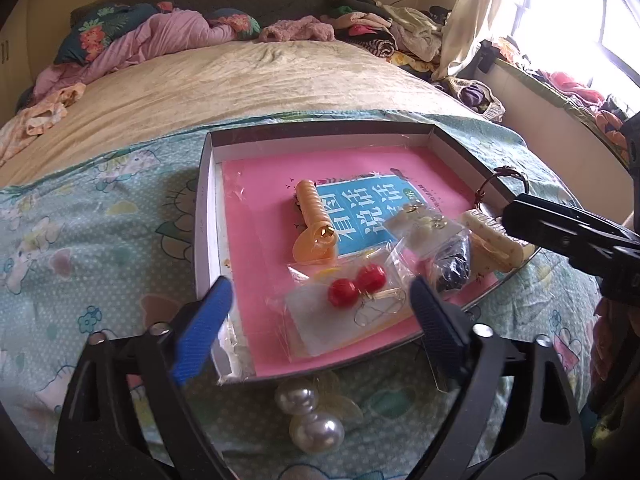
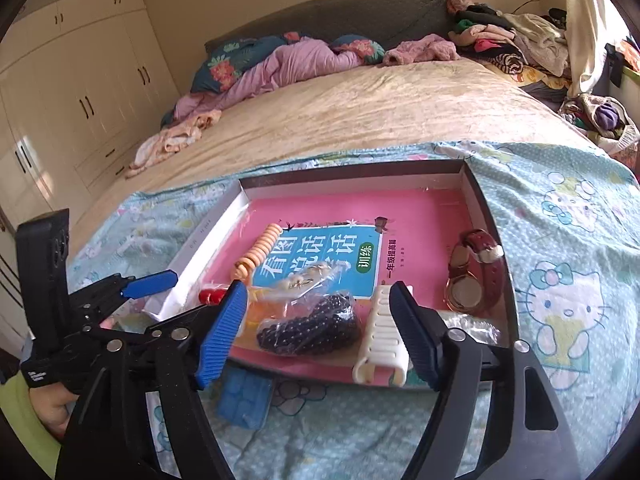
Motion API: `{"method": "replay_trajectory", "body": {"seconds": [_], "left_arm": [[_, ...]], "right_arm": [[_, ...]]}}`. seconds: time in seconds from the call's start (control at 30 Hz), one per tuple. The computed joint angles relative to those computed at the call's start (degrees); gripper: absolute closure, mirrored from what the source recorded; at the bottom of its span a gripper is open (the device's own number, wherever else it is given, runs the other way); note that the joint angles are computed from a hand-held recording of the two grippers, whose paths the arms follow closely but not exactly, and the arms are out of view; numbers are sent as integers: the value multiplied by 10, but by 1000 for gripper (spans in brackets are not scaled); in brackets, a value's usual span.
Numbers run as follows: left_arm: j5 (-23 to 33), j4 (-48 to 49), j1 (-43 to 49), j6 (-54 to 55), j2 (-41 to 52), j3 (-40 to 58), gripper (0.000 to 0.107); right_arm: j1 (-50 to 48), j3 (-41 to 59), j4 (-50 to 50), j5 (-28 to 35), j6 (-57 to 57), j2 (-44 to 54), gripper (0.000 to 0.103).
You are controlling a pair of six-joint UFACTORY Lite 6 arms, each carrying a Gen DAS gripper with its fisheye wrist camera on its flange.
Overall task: Organize jewelry
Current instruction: 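Open the left tool to drop the red earrings while the right tool releases the card, then grasp the blue box with the right tool while the left tool grasps the pearl earrings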
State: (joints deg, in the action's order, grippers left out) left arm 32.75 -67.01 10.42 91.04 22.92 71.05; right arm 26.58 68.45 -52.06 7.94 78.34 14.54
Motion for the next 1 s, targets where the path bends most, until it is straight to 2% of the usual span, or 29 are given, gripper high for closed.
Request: {"method": "replay_trajectory", "body": {"seconds": [0.13, 0.23, 0.33, 0.53, 0.67, 0.9, 1.0], "left_arm": [[7, -2, 12, 10, -26, -21, 18], [13, -5, 24, 18, -48, -38, 18], [19, -9, 39, 27, -69, -57, 14], [26, -3, 69, 36, -88, -81, 14], [37, 3, 94, 45, -94, -97, 14], [63, 19, 138, 58, -90, -111, 14], [67, 20, 146, 67, -86, -118, 14]], "right_arm": [[16, -58, -150, 5, 171, -63, 25], [34, -89, -186, 18, 218, -101, 25], [54, -108, -180, 33, 218, -128, 25], [97, -118, -157, 59, 205, -139, 25], [120, -109, -140, 61, 202, -115, 25], [140, -69, -60, 72, 126, -51, 25], [135, -58, -37, 56, 115, -22, 25]]}}
